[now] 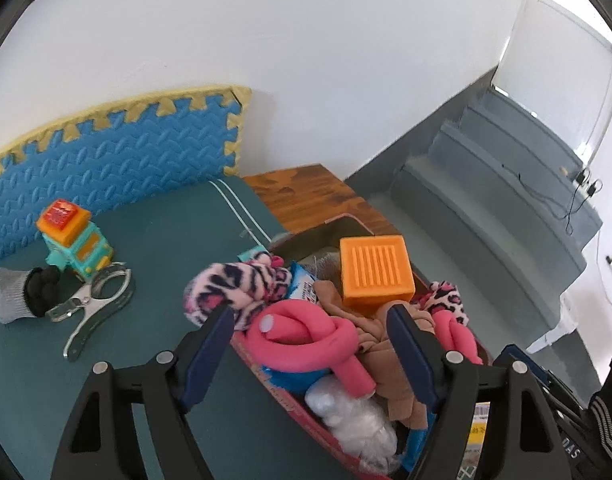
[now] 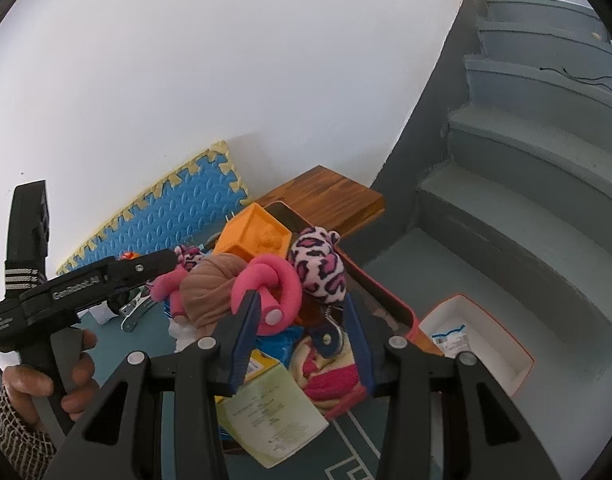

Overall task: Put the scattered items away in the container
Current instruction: 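Carry both pink toys over the tin box and open both tools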

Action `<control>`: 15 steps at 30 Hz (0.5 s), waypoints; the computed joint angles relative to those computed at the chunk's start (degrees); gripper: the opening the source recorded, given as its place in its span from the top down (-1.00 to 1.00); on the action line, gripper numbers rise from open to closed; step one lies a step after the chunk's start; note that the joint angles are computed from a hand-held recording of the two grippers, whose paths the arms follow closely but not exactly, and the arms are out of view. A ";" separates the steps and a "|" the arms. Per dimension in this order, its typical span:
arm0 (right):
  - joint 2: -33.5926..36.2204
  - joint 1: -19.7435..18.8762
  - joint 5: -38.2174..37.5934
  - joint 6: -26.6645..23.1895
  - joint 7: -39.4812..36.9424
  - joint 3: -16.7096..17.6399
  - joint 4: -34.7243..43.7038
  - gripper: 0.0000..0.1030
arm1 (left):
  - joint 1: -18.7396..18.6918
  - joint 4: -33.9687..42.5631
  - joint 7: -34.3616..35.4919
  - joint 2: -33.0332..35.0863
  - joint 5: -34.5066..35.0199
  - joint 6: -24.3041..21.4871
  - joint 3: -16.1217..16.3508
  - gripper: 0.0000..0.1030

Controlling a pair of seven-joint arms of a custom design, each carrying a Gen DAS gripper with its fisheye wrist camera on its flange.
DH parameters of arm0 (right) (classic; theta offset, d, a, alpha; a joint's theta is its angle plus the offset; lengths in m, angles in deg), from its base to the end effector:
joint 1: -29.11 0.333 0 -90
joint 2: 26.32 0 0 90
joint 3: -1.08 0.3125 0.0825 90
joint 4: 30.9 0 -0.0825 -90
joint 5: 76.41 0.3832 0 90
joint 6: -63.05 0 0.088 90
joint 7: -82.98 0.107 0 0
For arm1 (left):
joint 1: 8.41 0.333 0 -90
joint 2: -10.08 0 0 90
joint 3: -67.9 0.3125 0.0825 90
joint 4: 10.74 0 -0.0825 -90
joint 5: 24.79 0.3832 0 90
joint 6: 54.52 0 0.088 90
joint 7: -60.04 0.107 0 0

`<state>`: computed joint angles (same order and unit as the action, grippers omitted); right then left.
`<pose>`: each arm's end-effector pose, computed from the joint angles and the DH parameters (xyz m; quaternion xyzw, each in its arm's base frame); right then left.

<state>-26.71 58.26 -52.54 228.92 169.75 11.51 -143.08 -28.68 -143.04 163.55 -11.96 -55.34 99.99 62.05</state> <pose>0.4800 0.3661 0.5842 -0.7365 0.4913 -0.0797 0.4582 0.4393 -0.2029 0.5783 -0.5392 0.7375 -0.3960 0.0918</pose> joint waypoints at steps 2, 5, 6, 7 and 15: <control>-0.15 0.18 0.04 0.20 -0.30 0.17 0.13 0.10 | 0.05 -0.83 0.39 -1.31 -0.62 0.34 0.73 -0.56; -0.22 0.60 0.08 0.31 -0.70 0.44 0.37 0.10 | 0.99 -1.98 0.10 -2.75 -0.69 0.38 1.88 -0.56; -0.18 0.77 0.16 0.24 -0.90 0.53 0.50 0.10 | 1.54 -2.32 -0.21 -3.04 -0.56 0.32 2.25 -0.56; -0.09 0.98 0.24 0.15 -1.16 0.67 0.68 0.10 | 2.30 -2.76 -0.68 -3.29 -0.30 0.41 2.59 -0.56; 0.74 2.46 0.71 -0.84 -3.18 1.71 1.86 0.10 | 10.06 -5.92 -6.65 -4.51 3.83 0.70 4.96 -0.56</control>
<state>-25.97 60.72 -51.83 228.08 166.56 13.22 -141.22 -18.61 -148.96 156.89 -16.47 -51.51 100.69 67.02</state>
